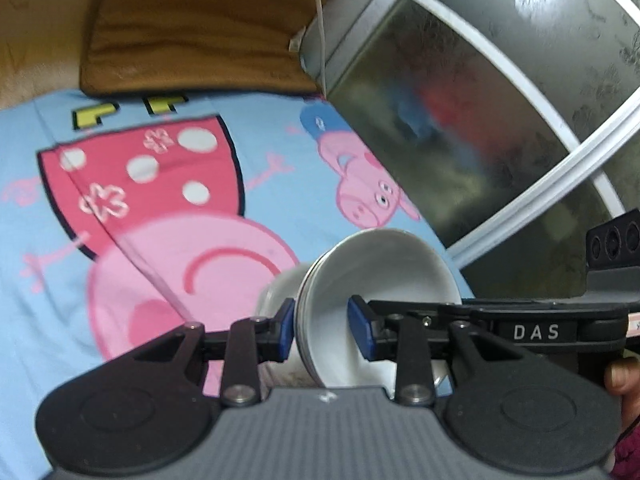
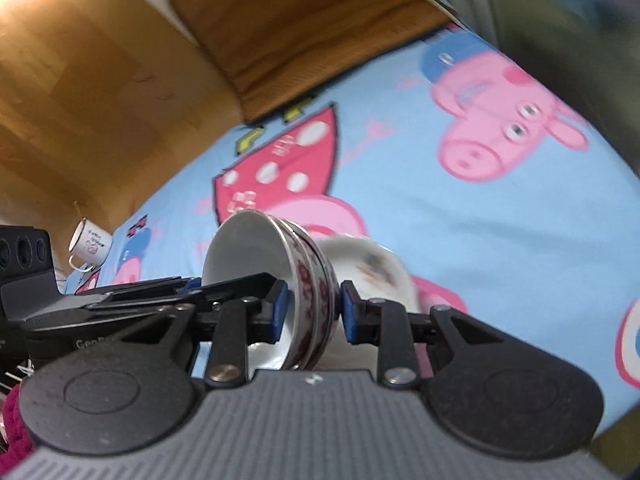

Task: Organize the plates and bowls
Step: 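Carry the nested bowls with the right tool onto the plate stack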

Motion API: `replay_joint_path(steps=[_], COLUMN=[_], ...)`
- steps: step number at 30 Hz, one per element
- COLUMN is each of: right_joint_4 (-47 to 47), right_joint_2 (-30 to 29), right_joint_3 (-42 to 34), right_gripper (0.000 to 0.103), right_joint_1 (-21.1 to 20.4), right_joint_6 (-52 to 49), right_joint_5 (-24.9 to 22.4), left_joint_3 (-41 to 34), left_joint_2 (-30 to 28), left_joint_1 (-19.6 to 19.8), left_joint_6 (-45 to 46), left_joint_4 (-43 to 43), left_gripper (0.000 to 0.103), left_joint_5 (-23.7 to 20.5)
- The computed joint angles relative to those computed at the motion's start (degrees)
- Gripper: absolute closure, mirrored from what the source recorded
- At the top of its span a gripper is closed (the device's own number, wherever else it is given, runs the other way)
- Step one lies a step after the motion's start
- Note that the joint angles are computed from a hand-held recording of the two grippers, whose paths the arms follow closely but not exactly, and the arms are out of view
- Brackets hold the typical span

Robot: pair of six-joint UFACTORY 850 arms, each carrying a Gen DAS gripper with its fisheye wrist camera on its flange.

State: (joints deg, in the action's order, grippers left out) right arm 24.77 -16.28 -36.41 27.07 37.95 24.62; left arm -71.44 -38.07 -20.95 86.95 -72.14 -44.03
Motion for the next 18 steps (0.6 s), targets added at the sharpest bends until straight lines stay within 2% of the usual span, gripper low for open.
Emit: replay_joint_path(steps=[4, 6, 10, 11, 14, 18], right_joint_4=[-5.3, -4.61, 7.05, 7.28, 10.38, 18.75], right_joint_2=[-2.35, -2.56, -1.57, -1.23, -0.09, 1.32], right_joint_3=[0.09, 0.17, 0.57, 1.21, 2.48, 4.06], right_gripper=[0.072, 0.071, 0.068, 0.067, 0.067, 0.067], right_joint_1=[-1.01, -0.82, 1.14, 1.04, 1.98, 5.38], right_joint_6=[5.99, 4.81, -8.17, -8.93, -11.26, -16.75], right_joint_5=[0.9, 1.55, 3.8, 4.79, 7.47, 11.63], left_joint_3=[-0.36, 0.43, 1.92, 2.4, 4.42, 7.78], left_joint_2=[-0.89, -0.25, 1.23, 1.66, 3.44, 5.98], left_joint_1=[-1.68, -2.01, -1.92, -1.89, -2.04, -1.63], left_joint_6=[-2.44, -0.57, 3.28, 4.23, 8.57, 15.82], left_joint_4=[2.25, 0.86, -2.14, -3.02, -6.37, -11.55], left_gripper=[0.073, 0.069, 0.059, 0.055, 0.053, 0.053], left_joint_5=[3.29, 5.16, 6.11, 6.35, 8.02, 8.19])
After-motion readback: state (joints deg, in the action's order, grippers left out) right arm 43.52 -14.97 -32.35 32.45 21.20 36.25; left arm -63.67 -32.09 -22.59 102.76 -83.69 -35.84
